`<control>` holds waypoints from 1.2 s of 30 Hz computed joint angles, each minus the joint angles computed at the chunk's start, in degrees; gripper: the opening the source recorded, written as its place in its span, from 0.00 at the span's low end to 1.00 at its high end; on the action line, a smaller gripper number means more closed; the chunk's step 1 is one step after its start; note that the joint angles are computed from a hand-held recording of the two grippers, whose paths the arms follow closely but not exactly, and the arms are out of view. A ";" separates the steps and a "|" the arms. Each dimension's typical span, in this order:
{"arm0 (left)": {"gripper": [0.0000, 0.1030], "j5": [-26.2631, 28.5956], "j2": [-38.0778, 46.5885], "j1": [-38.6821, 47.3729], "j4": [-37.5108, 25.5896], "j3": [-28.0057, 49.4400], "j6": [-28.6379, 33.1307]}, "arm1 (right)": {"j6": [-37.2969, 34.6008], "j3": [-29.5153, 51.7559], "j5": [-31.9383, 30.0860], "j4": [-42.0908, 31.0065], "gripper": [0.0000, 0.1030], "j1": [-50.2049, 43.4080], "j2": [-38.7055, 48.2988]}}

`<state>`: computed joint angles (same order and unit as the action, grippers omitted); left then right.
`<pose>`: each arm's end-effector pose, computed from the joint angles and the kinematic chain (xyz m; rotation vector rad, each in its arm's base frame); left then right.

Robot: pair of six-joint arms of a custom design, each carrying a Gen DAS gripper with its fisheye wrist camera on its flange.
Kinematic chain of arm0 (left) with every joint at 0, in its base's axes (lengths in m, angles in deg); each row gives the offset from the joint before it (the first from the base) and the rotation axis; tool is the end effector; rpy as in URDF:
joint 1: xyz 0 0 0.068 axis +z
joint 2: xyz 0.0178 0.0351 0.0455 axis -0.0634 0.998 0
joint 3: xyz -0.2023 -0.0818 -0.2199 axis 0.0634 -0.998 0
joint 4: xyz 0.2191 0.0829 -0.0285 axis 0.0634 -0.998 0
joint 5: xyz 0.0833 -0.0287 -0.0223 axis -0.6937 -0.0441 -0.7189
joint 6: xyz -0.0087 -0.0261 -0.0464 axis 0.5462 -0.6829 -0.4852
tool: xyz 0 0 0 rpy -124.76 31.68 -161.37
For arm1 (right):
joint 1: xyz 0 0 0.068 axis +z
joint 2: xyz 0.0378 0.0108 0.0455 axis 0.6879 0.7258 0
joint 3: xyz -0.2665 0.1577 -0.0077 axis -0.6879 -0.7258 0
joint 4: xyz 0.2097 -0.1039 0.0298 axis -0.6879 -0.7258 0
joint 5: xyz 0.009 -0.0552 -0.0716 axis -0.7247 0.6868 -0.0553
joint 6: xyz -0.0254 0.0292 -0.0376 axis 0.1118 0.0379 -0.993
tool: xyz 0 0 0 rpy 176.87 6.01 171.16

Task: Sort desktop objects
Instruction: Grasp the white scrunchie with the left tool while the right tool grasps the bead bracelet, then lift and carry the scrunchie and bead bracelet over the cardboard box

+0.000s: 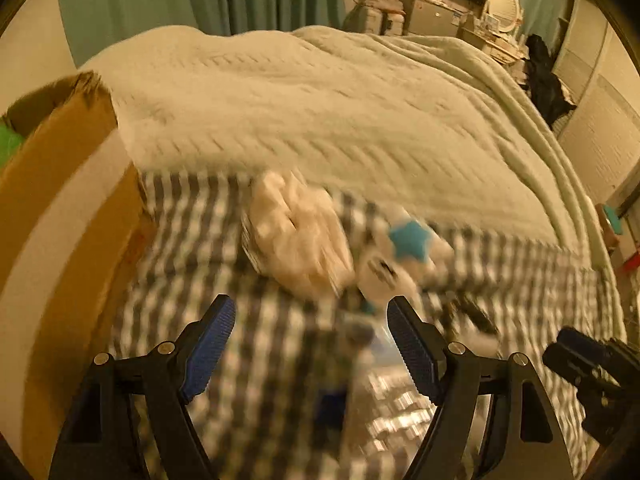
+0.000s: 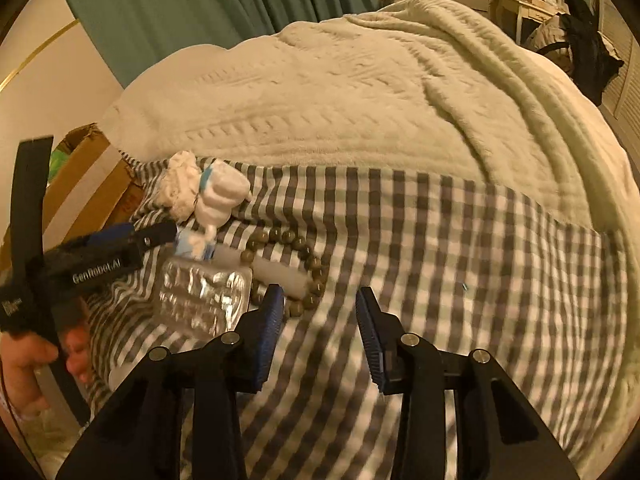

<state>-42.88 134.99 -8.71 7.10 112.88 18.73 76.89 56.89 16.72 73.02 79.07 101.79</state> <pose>0.2627 -0.0251 0.2108 0.1409 2.5985 -0.0945 0.2561 0.1751 0.1807 0.2184 2.5814 0.2667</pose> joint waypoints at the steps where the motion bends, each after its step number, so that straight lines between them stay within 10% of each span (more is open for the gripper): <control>1: 0.79 0.38 1.80 0.68 0.15 1.35 -0.06 | -0.88 0.88 -0.63 0.34 0.36 -0.66 1.12; 17: 0.78 2.77 15.96 3.36 3.48 7.44 0.32 | -11.89 18.27 -8.29 -5.54 0.34 -6.28 20.77; 20: 0.56 4.97 15.91 4.00 3.18 7.62 3.03 | -14.54 20.18 -1.68 -7.34 0.12 -3.77 22.32; 24: 0.20 7.19 15.07 6.05 2.05 7.83 4.13 | -15.49 18.46 4.45 -6.91 0.10 -0.93 20.23; 36: 0.14 12.88 6.84 9.16 -3.11 6.56 6.05 | -10.26 13.19 8.85 -8.88 0.10 0.72 4.59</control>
<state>-30.00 141.83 0.45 3.99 119.43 24.78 66.63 70.07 25.56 64.14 79.80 106.38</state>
